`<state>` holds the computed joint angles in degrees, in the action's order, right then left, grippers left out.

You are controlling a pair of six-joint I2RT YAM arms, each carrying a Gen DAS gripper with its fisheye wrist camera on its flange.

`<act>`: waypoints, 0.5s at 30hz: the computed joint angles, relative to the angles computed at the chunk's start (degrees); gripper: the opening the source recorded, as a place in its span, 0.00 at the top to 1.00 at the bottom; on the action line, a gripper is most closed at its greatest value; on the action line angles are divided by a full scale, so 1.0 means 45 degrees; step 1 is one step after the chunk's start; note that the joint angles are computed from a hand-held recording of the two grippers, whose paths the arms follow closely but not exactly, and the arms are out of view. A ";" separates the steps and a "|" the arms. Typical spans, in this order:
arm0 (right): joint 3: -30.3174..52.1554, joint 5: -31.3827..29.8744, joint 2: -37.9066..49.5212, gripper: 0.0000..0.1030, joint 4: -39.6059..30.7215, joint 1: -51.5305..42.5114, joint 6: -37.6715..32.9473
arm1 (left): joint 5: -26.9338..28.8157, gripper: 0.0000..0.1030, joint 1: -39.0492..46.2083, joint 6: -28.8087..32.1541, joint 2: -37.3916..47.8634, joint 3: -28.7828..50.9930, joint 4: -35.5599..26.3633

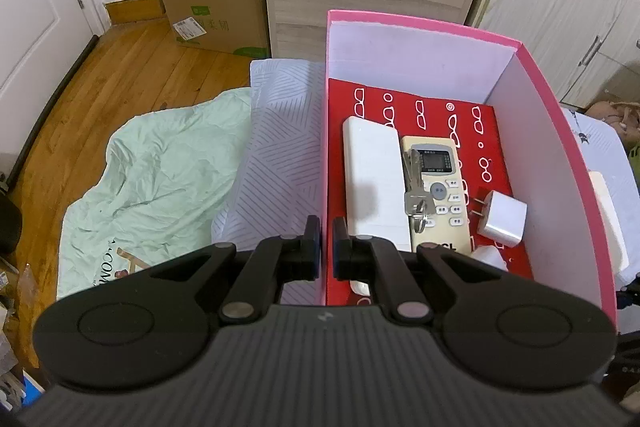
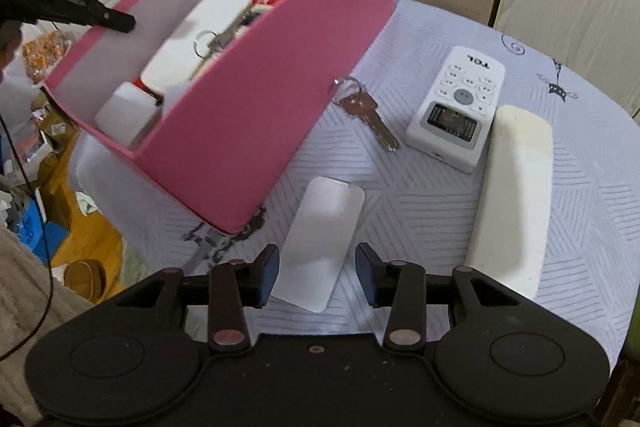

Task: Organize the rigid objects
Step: 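Grasp the white flat card on the table with the right gripper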

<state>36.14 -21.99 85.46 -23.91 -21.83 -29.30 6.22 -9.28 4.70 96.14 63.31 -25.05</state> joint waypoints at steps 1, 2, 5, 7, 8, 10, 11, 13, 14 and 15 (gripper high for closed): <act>0.0019 0.0140 0.0165 0.54 0.0104 0.0093 0.0012 | -0.0041 0.95 -0.0037 0.0010 0.0043 0.0030 -0.0001; 0.0047 0.0239 0.0287 0.54 0.0129 0.0183 -0.0005 | -0.0059 0.95 -0.0053 0.0010 0.0069 0.0040 0.0003; 0.0072 0.0216 0.0427 0.53 0.0154 0.0368 -0.0067 | -0.0067 0.95 -0.0076 0.0032 0.0074 0.0009 0.0060; 0.0062 0.0316 0.0411 0.53 0.0257 0.0524 -0.0011 | -0.0090 0.95 -0.0120 0.0002 0.0094 -0.0018 0.0109; 0.0046 0.0369 0.0408 0.52 0.0346 0.0607 0.0041 | -0.0090 0.95 -0.0120 0.0002 0.0094 -0.0018 0.0109; 0.0025 0.0495 0.0402 0.50 0.0520 0.0786 0.0176 | -0.0095 0.95 -0.0123 -0.0001 0.0095 -0.0022 0.0114; 0.0000 0.0560 0.0390 0.50 0.0608 0.0859 0.0215 | -0.0100 0.95 -0.0126 0.0006 0.0127 -0.0023 0.0135; -0.0216 0.0967 0.0268 0.49 0.1056 0.1229 0.0331 | -0.0093 0.95 -0.0127 0.0020 0.0147 -0.0031 0.0155; -0.0333 0.1187 0.0190 0.48 0.1262 0.1411 0.0319 | -0.0096 0.95 -0.0130 0.0034 0.0149 -0.0026 0.0153; -0.0416 0.1378 0.0150 0.45 0.1412 0.1550 0.0246 | -0.0081 0.95 -0.0117 0.0092 0.0160 -0.0040 0.0162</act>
<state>34.27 -15.79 86.13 -17.56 -14.85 -28.19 5.86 -9.80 5.11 96.86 63.13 -24.32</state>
